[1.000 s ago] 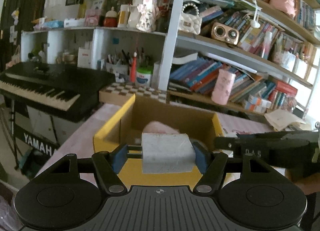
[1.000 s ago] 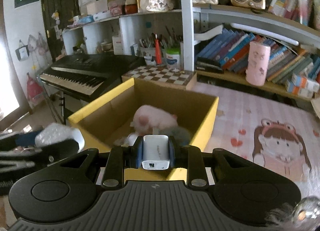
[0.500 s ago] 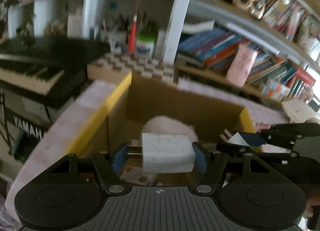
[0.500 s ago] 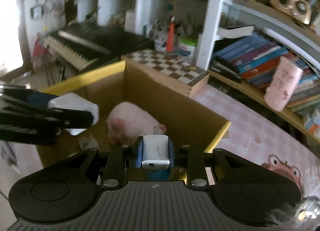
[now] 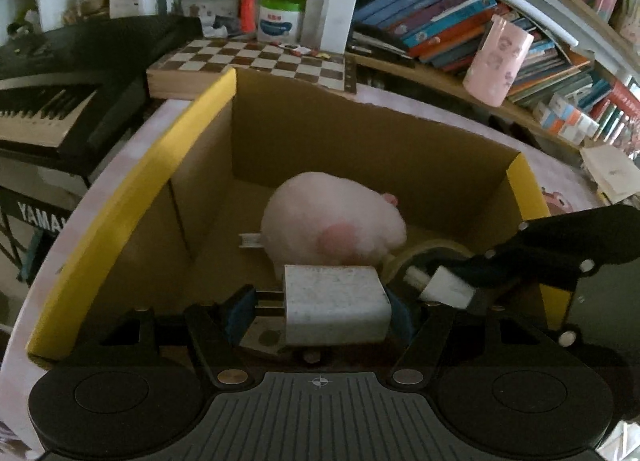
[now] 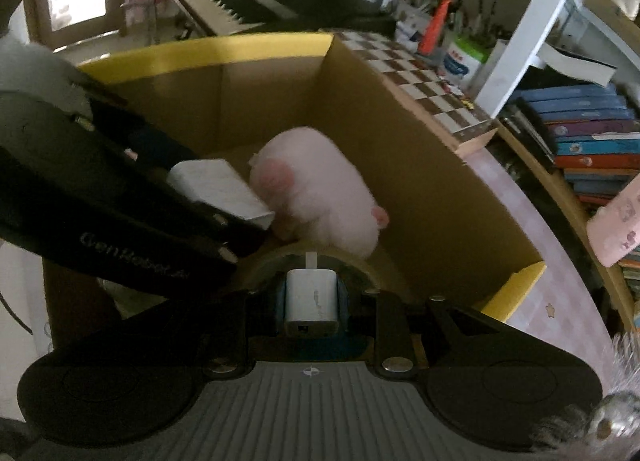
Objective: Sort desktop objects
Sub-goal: 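Lower the white box and plug into the yellow box and open both tools, then lift both open tools out of the yellow box and back away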
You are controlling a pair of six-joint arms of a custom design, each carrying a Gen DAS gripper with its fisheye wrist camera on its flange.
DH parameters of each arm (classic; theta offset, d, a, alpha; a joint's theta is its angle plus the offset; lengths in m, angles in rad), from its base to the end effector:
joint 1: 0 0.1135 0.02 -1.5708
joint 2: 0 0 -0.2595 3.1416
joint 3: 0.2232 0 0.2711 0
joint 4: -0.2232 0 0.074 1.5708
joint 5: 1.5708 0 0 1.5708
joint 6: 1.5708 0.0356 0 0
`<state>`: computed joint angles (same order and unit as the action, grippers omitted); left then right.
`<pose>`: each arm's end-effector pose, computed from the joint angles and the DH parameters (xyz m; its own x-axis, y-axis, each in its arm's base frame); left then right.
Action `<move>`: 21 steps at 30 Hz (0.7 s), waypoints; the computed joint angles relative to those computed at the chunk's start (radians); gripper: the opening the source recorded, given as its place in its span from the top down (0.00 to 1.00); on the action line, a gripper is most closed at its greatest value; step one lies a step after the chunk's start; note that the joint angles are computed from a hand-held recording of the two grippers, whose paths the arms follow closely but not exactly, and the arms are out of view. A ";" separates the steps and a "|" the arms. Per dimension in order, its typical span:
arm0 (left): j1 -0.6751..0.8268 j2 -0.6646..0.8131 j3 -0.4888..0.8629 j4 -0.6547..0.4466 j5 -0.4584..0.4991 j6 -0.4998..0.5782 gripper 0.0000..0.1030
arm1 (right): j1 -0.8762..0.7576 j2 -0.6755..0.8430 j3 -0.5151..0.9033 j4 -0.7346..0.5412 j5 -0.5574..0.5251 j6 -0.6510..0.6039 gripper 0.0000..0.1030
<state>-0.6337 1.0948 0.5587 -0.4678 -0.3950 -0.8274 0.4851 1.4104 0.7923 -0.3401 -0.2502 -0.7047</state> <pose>0.1825 -0.1171 0.1706 -0.7398 -0.2996 -0.6024 -0.2432 0.9539 -0.1756 0.2535 0.1436 0.1766 -0.1771 -0.8028 -0.5693 -0.9090 0.3552 -0.2182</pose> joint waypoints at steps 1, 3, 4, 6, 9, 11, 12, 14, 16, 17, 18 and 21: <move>0.000 0.003 0.001 0.003 0.000 0.001 0.33 | 0.001 0.000 -0.002 0.004 0.000 -0.001 0.77; -0.012 0.004 0.000 0.009 -0.011 -0.001 0.32 | -0.003 -0.011 -0.015 0.020 -0.006 0.002 0.76; -0.023 0.001 -0.001 0.013 -0.028 -0.005 0.32 | -0.010 -0.025 -0.027 0.031 -0.016 0.010 0.74; -0.069 -0.035 -0.011 0.010 -0.095 -0.031 0.32 | -0.024 -0.065 -0.054 0.060 -0.036 0.028 0.65; -0.133 -0.083 -0.007 -0.021 -0.180 -0.071 0.30 | -0.062 -0.136 -0.092 0.080 -0.076 0.060 0.64; -0.184 -0.112 0.003 -0.057 -0.244 -0.106 0.30 | -0.087 -0.192 -0.118 0.085 -0.091 0.092 0.65; -0.213 -0.130 0.007 -0.078 -0.277 -0.130 0.30 | -0.099 -0.217 -0.129 0.084 -0.099 0.108 0.65; -0.266 -0.159 0.012 -0.108 -0.329 -0.170 0.30 | -0.127 -0.276 -0.153 0.081 -0.115 0.146 0.65; -0.325 -0.170 0.025 -0.146 -0.386 -0.215 0.30 | -0.152 -0.338 -0.177 0.073 -0.126 0.175 0.65; -0.352 -0.167 0.034 -0.163 -0.410 -0.234 0.30 | -0.166 -0.378 -0.193 0.068 -0.130 0.195 0.65; -0.391 -0.164 0.046 -0.192 -0.443 -0.263 0.30 | -0.178 -0.410 -0.206 0.065 -0.135 0.212 0.65; -0.502 -0.144 0.085 -0.293 -0.536 -0.360 0.30 | -0.226 -0.526 -0.248 0.037 -0.157 0.280 0.65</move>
<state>-1.1362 0.9503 0.6439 -0.7603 -0.9312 -1.1870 0.2586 0.8842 0.5447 -0.3029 -0.4073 -0.4251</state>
